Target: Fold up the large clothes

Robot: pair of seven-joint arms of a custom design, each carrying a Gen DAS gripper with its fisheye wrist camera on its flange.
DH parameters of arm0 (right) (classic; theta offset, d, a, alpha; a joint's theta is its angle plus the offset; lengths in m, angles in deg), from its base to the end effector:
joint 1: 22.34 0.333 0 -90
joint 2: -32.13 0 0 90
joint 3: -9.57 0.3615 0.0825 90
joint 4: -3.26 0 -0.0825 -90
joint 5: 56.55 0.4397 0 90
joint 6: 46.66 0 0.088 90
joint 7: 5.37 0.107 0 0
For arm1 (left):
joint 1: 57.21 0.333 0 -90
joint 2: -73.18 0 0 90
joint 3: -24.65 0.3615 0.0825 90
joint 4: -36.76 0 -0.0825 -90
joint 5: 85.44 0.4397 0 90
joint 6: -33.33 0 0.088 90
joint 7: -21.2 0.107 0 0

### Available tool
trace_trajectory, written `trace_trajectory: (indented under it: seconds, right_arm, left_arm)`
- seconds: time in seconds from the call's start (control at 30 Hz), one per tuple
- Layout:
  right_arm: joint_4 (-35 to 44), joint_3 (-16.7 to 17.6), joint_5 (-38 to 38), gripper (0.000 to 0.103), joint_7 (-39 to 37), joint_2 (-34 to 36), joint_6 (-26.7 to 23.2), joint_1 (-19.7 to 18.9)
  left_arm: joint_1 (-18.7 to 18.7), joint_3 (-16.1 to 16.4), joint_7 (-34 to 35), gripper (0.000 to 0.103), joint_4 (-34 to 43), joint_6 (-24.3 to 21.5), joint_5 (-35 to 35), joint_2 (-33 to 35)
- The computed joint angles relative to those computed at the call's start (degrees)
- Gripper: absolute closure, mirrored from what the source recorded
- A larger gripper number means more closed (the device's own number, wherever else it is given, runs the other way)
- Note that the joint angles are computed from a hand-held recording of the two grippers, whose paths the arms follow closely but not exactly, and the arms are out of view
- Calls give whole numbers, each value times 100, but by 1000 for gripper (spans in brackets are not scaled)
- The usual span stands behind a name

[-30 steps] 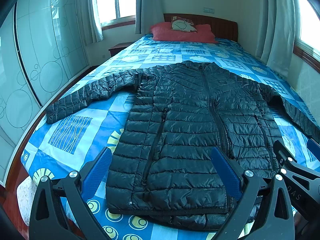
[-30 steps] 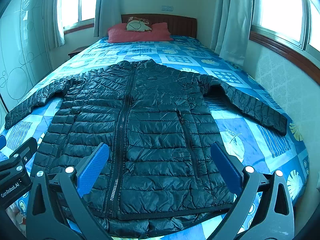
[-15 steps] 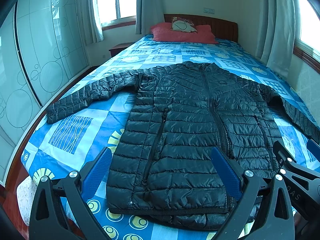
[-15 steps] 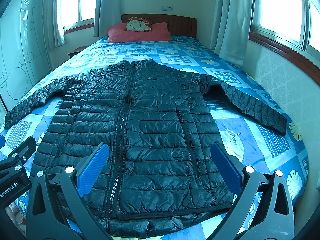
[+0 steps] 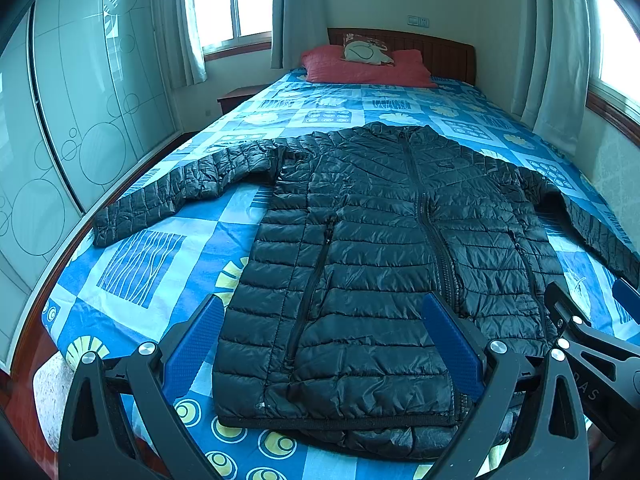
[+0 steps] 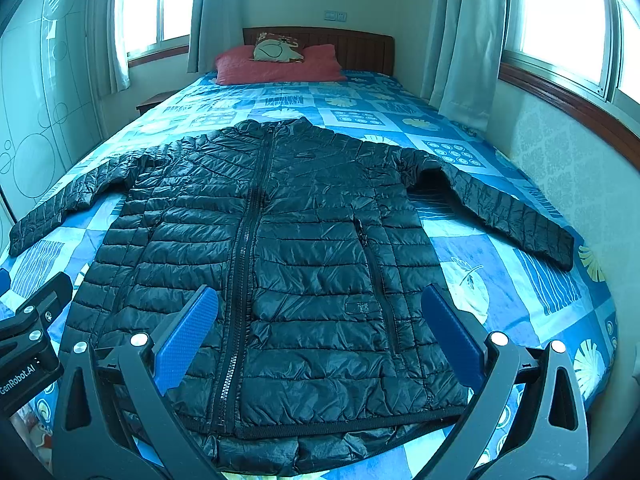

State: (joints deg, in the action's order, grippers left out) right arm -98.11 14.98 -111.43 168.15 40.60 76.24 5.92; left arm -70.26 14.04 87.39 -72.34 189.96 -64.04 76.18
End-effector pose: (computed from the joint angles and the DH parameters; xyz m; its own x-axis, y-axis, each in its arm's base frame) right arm 0.5972 0.3522 0.5392 -0.4344 -0.8980 0.0703 -0.6080 0.2347 -0.7584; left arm 0.6149 -0.2818 0.5844 -0.2562 -0.9658 -0.0402 -0.6583 0.2048 -0.7243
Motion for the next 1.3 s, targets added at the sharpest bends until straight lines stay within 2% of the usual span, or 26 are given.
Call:
trace_trajectory:
  seconds: [1.3]
  right_arm:
    - [16, -7, -1, 2, -23, 25, 8, 13]
  left_arm:
    - [19, -9, 41, 5, -57, 24, -35, -30]
